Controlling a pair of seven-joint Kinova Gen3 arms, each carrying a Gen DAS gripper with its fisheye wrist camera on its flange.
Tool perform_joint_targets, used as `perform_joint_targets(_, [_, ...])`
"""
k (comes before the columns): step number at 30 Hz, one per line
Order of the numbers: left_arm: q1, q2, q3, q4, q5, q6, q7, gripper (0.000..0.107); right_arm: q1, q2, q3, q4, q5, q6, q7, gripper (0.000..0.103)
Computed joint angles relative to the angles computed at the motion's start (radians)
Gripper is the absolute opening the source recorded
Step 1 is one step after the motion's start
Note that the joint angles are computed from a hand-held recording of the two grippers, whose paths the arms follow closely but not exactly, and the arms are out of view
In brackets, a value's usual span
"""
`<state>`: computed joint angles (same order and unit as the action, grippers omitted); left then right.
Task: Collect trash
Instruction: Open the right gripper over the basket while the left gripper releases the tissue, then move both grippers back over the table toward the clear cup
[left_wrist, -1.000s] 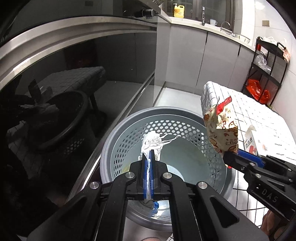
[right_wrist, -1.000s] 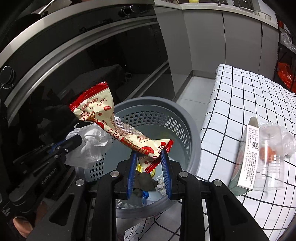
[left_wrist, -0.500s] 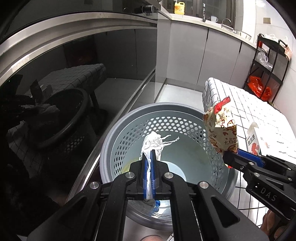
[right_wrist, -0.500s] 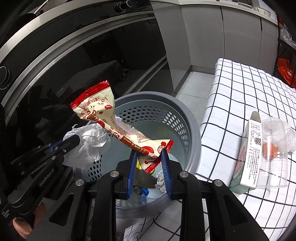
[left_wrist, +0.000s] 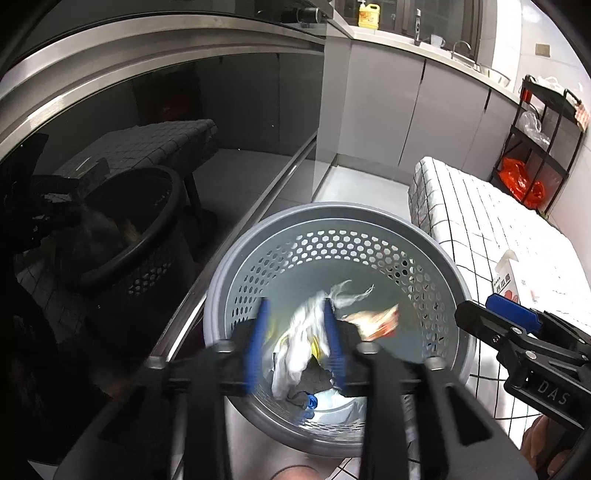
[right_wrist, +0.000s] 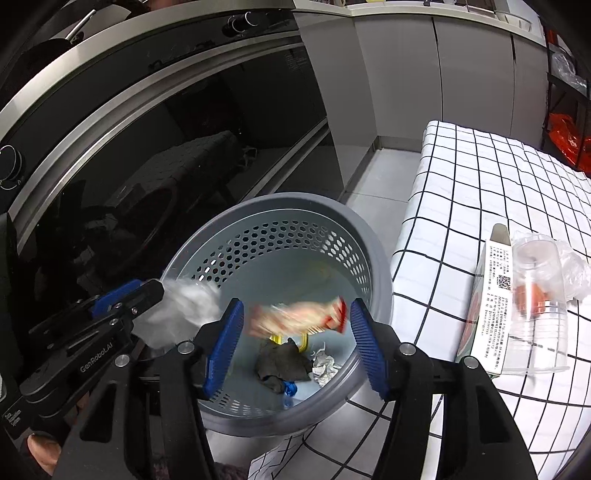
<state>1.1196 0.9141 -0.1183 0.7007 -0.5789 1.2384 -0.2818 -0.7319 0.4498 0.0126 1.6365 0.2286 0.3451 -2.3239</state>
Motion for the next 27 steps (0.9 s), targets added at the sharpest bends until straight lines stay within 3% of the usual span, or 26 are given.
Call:
perform_joint_targets(3, [0.006, -0.005, -0.007, 0.012, -0.009, -0.006, 0.016, 0.051, 0.001, -0.003, -0.001, 0.005, -0.001, -0.002, -0.001, 0.059])
perform_joint_targets(7, [0.007, -0.006, -0.007, 0.014, -0.015, -0.004, 0.023, 0.056, -0.001, -0.005, 0.000, 0.008, 0.003, -0.001, -0.003, 0.060])
perform_joint_targets(27, [0.018, 0.017, -0.008, -0.030, -0.026, 0.003, 0.003, 0.065, -0.050, -0.057, 0.051, 0.069, 0.089, -0.011, -0.089, 0.064])
